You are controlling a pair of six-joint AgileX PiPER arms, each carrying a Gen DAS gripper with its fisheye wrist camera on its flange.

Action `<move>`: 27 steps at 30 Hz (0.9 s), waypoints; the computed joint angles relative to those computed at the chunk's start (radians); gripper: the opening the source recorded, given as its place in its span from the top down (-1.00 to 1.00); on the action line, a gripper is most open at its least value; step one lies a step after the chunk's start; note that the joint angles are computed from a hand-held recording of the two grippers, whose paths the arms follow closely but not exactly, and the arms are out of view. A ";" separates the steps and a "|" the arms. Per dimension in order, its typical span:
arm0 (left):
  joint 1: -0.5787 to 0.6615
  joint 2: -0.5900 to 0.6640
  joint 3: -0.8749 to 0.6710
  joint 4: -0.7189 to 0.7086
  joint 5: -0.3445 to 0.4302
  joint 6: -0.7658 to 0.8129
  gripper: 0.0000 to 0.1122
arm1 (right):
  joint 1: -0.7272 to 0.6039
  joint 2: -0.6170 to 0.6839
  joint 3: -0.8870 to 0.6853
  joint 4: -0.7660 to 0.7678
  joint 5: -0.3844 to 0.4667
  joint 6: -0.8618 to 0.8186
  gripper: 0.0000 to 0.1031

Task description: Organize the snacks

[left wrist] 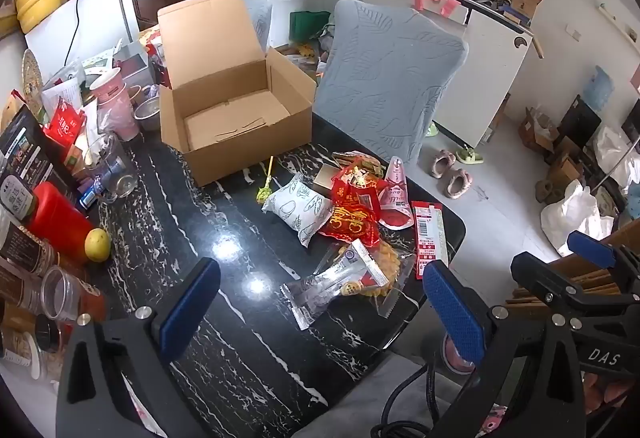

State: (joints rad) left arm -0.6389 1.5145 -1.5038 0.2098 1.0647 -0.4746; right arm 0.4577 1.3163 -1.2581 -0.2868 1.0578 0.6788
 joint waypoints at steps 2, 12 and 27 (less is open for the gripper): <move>-0.001 0.001 -0.001 0.001 0.003 -0.002 -0.84 | 0.003 0.000 0.005 -0.005 -0.008 0.009 -1.00; 0.004 0.006 -0.003 -0.005 0.004 -0.001 -0.84 | 0.022 0.004 0.023 -0.021 -0.024 0.042 -1.00; 0.018 0.001 0.016 -0.024 0.003 -0.002 -0.84 | 0.003 0.004 0.013 -0.005 -0.019 0.007 -1.00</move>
